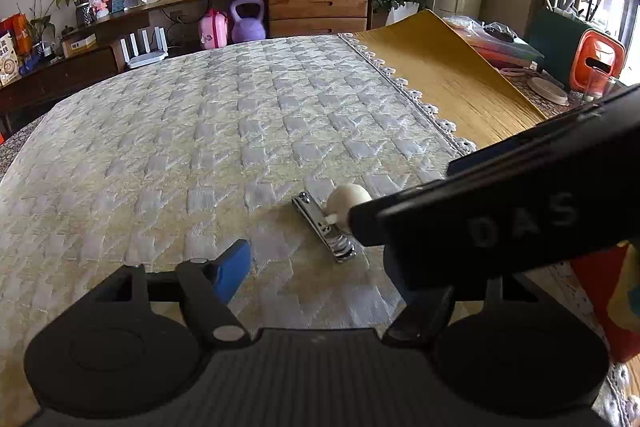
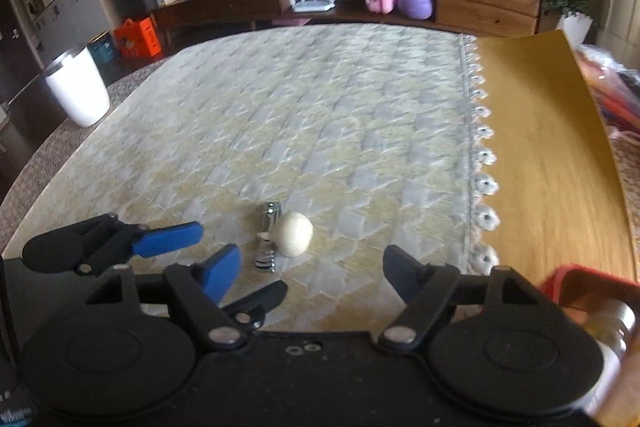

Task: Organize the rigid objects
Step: 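Grasp the silver nail clipper with the left gripper while the right gripper grasps the white ball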

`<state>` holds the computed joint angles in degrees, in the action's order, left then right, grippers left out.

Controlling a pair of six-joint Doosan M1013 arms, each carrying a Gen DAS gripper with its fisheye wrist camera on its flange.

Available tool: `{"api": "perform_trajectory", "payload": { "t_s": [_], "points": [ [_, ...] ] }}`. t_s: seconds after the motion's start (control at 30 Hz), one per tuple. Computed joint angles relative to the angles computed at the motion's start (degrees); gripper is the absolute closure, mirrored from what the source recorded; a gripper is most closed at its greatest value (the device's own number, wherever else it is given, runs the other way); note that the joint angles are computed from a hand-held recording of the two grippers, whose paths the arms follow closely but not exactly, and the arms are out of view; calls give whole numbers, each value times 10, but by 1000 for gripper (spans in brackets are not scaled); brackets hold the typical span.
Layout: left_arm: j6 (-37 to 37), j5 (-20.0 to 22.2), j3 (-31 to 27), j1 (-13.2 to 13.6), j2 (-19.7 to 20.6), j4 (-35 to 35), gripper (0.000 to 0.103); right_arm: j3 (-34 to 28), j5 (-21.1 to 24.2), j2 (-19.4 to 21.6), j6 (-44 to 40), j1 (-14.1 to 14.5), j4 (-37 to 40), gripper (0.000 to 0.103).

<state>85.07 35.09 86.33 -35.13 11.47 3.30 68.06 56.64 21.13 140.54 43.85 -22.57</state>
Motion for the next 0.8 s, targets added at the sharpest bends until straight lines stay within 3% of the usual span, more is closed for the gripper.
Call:
{"api": "perform_trajectory", "payload": {
  "t_s": [0.07, 0.63, 0.8],
  "points": [
    [-3, 0, -1, 1, 3, -1, 38, -4, -5, 4, -12, -6, 19, 30],
    [-1, -24, -10, -7, 17, 20, 59, -16, -33, 21, -23, -28, 90, 60],
    [21, -30, -13, -3, 21, 1, 67, -16, -37, 23, -12, -29, 81, 62]
  ]
}}
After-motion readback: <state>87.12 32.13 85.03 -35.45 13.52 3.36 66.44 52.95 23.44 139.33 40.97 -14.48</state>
